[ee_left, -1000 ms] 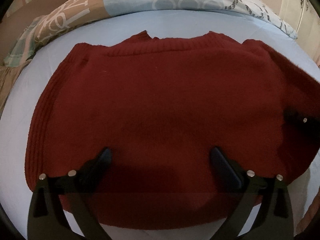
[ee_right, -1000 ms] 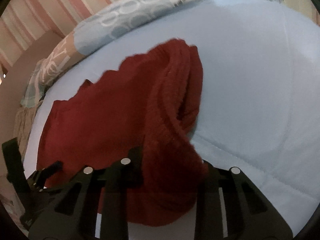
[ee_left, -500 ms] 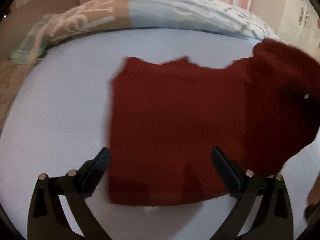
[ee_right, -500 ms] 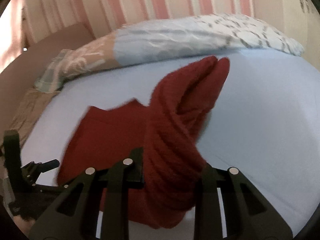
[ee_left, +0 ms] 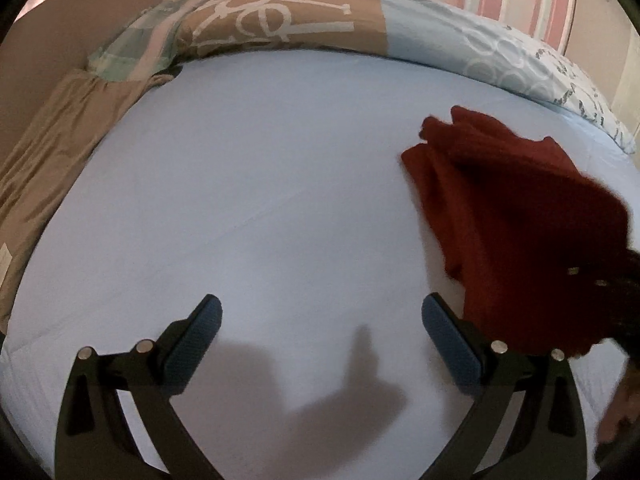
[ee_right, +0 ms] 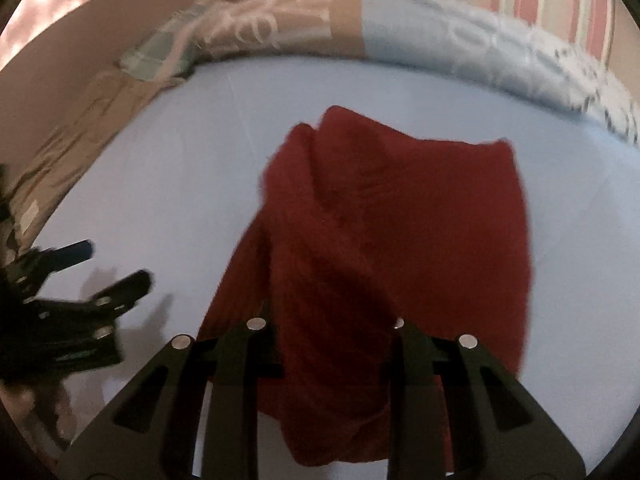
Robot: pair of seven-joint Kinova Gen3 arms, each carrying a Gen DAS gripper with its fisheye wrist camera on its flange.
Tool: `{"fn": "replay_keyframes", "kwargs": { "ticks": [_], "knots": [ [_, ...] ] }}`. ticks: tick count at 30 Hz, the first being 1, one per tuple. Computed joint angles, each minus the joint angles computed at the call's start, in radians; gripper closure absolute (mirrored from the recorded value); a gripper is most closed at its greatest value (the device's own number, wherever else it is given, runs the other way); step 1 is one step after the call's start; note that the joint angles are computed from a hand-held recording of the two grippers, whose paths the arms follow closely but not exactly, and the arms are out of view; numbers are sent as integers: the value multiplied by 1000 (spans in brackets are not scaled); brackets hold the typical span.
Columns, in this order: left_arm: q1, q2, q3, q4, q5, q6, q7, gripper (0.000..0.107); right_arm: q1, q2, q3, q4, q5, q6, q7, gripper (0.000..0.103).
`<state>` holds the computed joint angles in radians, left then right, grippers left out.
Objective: Fold small clothes
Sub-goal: 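Lay the folded side onto the sweater with the right tool and release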
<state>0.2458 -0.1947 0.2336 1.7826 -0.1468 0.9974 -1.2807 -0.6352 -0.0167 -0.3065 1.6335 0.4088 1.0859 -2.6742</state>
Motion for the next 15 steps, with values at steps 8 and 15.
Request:
{"fn": "replay_keyframes", "kwargs": {
  "ticks": [8,15],
  "knots": [
    [0,-46,-26,-3,72,33,-74,7,24,-86,8,7,-87,-43,33,42],
    [18,-61,-20,-41,152,51,-113,7,110,-283,11,70,-205,-4,130,30]
  ]
}}
